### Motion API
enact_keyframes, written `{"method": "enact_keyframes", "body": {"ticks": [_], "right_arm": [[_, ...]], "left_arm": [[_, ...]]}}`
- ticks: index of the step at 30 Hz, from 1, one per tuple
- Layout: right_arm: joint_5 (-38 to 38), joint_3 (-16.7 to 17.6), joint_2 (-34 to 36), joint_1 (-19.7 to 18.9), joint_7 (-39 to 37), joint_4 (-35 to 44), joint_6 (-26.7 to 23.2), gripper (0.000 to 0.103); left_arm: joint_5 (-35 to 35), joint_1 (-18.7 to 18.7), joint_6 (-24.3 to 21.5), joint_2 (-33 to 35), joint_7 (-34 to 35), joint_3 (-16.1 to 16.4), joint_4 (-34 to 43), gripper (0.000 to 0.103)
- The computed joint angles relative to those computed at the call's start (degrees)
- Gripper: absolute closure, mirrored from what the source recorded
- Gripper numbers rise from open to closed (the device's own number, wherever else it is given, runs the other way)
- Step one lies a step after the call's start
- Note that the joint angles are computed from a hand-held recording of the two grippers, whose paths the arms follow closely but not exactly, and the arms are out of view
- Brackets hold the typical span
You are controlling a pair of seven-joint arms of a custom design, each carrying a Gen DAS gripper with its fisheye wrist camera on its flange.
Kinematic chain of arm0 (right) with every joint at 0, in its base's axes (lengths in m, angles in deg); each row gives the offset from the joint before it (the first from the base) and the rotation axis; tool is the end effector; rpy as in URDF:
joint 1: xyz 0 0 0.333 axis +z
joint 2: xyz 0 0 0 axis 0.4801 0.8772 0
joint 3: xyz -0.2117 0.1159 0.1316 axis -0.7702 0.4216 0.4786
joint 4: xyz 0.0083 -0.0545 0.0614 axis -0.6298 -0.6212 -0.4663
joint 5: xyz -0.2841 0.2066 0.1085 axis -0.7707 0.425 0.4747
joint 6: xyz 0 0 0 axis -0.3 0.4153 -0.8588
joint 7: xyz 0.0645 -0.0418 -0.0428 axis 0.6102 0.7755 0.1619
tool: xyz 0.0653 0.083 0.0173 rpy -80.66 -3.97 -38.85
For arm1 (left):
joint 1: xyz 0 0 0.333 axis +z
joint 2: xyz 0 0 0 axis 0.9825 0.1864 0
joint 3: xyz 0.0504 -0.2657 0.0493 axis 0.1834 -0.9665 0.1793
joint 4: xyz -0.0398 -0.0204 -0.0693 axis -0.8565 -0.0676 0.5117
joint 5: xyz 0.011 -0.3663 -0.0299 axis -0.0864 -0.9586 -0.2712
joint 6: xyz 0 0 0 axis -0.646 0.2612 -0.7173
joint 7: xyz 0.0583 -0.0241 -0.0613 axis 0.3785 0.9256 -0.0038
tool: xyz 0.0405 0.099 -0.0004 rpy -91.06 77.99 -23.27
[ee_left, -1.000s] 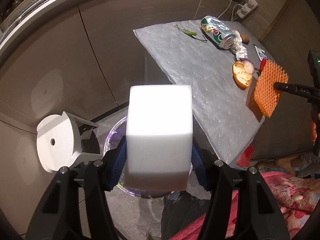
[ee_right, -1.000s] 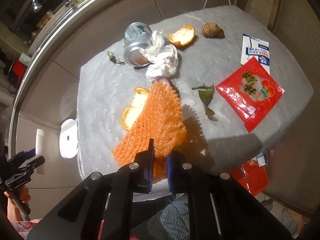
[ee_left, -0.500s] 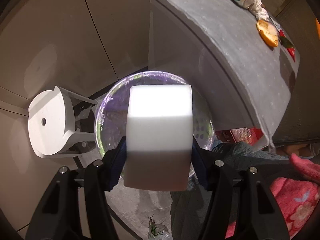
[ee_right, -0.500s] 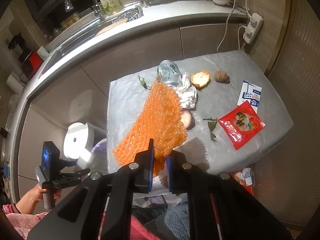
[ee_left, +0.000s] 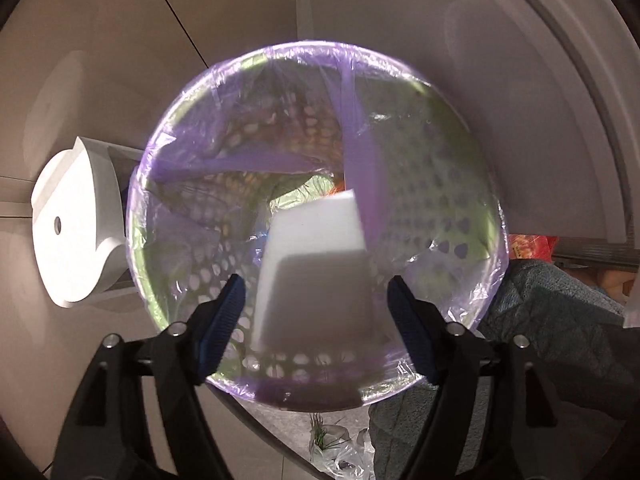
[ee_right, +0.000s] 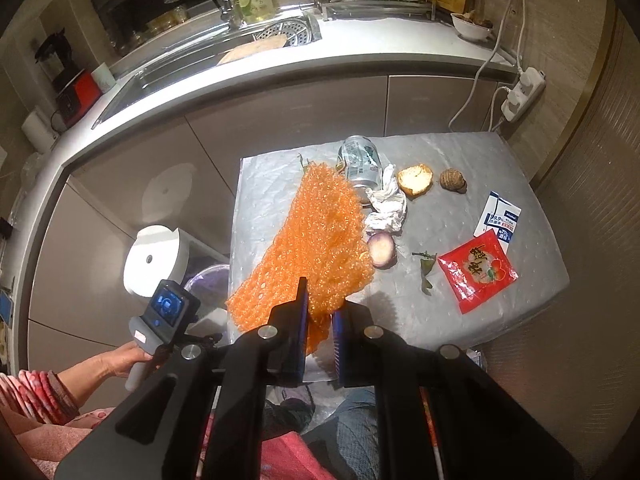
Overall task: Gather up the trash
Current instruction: 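Release the sponge into the bin with the left tool while the right tool drops the foam net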
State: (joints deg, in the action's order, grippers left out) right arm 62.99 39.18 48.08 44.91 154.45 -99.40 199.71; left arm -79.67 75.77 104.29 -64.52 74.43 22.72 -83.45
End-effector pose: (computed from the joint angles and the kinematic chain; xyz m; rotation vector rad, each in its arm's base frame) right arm 0.4559 0.1961 0.6739 -1.8091 2.0116 -0.4160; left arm 0.5547 -0.1168 0.3075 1.5403 -2.6940 0.0107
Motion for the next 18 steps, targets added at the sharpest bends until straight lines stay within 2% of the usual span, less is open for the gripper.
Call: {"method": "enact_keyframes", "body": {"ticks": [1,4,9,15,18], "right_arm": [[0.0,0.1,0.4,0.1,-0.5,0.5,-0.2,0.092],[0.3,0.1,1.4,0.5,-1.8,1.7,-0.2,0.092],[1.3,-0.1,3.6,1.1,-4.3,3.8,0.4,0.092],[3.8,0.0,8.1,3.0,-11.0,6.0,3.1,0.092],[8.3,0.0,11.7,4.1,-15.8,6.4,6.0,0.092]], "left_arm": [[0.2,-0.1,0.2,0.2,-0.2,0.1,-0.1,0.021],[0.6,-0.3,-0.3,0.4,-1.0,0.1,0.1,0.017],[-0.5,0.1,-1.0,-2.4,-0.6,-0.1,-0.2,0.015],[-7.1,1.3,-1.9,-16.1,2.1,0.6,-3.5,0.015],[-7.5,1.5,-2.1,-23.2,3.1,1.8,-4.6,0.012]]}}
